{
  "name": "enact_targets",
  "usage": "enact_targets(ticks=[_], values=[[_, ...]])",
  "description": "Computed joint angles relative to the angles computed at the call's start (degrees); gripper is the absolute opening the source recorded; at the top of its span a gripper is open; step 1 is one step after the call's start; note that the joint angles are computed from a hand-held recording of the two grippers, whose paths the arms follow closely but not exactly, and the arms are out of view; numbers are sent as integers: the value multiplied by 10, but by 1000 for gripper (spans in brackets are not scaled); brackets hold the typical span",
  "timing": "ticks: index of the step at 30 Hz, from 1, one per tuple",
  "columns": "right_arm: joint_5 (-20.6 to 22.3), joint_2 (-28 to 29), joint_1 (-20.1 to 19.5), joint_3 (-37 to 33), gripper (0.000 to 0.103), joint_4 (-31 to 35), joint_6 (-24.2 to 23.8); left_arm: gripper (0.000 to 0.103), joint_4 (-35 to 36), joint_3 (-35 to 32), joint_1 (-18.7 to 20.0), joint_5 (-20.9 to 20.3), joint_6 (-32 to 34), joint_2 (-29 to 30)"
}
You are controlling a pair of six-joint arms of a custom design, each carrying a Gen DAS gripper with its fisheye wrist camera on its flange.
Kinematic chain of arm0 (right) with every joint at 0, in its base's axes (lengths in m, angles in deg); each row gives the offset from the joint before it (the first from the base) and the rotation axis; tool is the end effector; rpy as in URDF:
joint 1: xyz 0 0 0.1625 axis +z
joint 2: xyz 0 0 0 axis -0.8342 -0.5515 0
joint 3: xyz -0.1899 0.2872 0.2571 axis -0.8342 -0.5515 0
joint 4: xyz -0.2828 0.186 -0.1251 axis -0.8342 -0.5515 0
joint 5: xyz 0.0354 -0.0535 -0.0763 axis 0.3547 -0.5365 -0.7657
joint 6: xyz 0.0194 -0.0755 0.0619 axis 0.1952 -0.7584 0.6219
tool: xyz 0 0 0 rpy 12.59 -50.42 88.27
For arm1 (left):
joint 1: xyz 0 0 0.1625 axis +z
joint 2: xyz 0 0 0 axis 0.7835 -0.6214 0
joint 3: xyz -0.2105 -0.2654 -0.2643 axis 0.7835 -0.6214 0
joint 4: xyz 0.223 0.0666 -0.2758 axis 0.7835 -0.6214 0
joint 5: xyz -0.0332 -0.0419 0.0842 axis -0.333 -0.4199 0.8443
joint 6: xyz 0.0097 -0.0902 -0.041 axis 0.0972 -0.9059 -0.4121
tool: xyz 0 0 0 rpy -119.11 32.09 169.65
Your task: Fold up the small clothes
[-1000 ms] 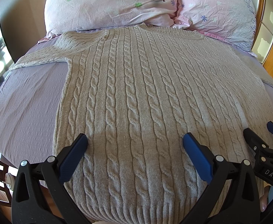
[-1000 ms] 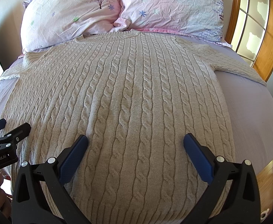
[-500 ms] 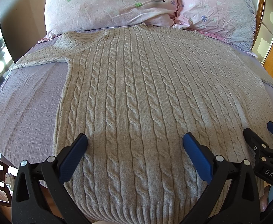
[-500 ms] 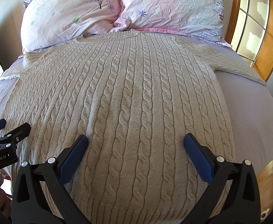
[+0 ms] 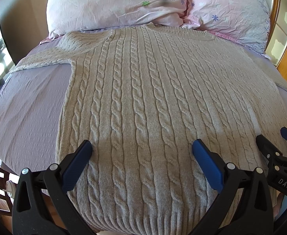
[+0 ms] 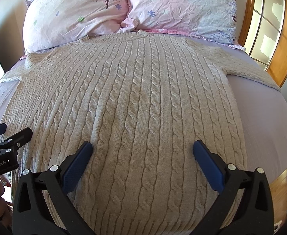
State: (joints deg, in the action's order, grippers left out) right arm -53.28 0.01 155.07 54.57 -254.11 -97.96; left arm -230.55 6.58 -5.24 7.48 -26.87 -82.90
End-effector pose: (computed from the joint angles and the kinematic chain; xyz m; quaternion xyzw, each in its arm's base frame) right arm 0.1494 -0.5142 0.1596 0.0807 -0.7941 0.4774 0.3674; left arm -0.2868 -0.5995 0.1558 0.2248 0.8878 -0.2221 0.3347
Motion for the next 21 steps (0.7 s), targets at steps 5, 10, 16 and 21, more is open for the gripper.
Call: enact_targets(ticks=[5,10,16,21], values=[[48,-7,-15,11,102,-5,-38,101,19,-14,2,-7,6,3],[152,-104,-63,63,102,-1,-4,101,-33,6,2,-8,52,1],[211,-269,-184,65,91,4,239,101,-68,-30,53,-190,70,-25],[332,-363,-326,10,55,217,503,101,-145,-55,85,-240,80,-25]])
